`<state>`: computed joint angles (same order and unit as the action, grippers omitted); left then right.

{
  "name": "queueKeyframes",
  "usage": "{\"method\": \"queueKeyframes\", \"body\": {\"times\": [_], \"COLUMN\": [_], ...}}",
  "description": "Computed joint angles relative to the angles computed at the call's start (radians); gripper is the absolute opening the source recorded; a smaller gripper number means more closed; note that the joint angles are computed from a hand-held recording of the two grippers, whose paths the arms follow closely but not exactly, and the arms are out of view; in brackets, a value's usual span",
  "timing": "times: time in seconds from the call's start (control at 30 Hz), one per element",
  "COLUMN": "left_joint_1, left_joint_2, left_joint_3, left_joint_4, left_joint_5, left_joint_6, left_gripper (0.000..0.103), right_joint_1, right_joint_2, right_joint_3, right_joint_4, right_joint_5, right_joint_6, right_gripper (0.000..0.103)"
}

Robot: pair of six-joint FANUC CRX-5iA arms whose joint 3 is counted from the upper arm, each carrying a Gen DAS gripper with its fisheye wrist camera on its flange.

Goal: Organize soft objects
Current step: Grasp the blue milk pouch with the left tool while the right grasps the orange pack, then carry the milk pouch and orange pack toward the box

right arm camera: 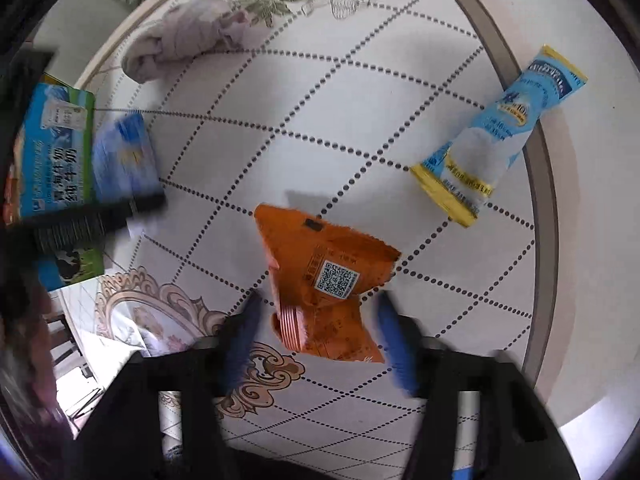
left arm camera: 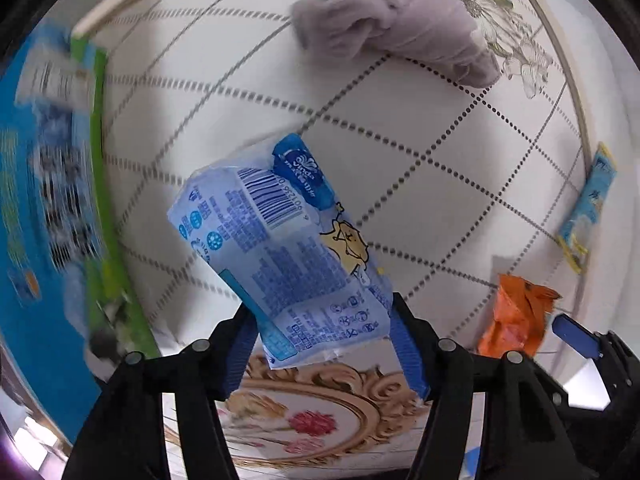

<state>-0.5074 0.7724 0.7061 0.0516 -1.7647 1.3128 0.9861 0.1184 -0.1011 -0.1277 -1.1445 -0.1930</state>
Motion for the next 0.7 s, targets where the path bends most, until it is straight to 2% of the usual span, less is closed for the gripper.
{"method": "queueKeyframes", "body": {"times": [0.07,0.2,0.3,0.37,0.47,0.5,0.63,0.7], "left_joint_1": [0.036,0.085,0.094,0.081,0.057,0.054,0.038,0.041], "left_joint_2": [-0.001,0.004,0.029,0.096,0.167,0.186,0.192,0.188], "left_joint_3": [-0.027,-0.047,-0.011,0.095,0.218,0.243,0.214,0.201], "left_joint_4": [0.067,0.163,0.182,0.199,0.174,0.167,0.175,0.186], "left_joint_5": [-0.005,-0.002,-0.02,-0.061,-0.106,-0.118,-0.09,-0.059], "left_joint_6": [0.038,0.115,0.137,0.172,0.227,0.246,0.332,0.352], "left_gripper": [0.061,0.063,0.063,0.063,0.064,0.064,0.066,0.066], "right_joint_1": [0.003,-0.007,-0.005,-0.002,-0.002,-0.001,0.004,0.005], "right_joint_2": [-0.007,-0.004,0.025,0.045,0.046,0.045,0.035,0.034], "right_joint_3": [0.0,-0.003,0.009,0.016,0.006,0.002,-0.027,-0.028], "right_joint_4": [0.009,-0.008,-0.01,-0.01,-0.027,-0.029,-0.027,-0.025], "right_joint_5": [-0.025,0.0,0.016,0.029,0.043,0.048,0.092,0.093], "right_joint_6": [-0.001,0.012,0.003,-0.017,-0.027,-0.033,-0.065,-0.075], "right_gripper": [0.079,0.079,0.079,0.078,0.073,0.066,0.052,0.051]}}
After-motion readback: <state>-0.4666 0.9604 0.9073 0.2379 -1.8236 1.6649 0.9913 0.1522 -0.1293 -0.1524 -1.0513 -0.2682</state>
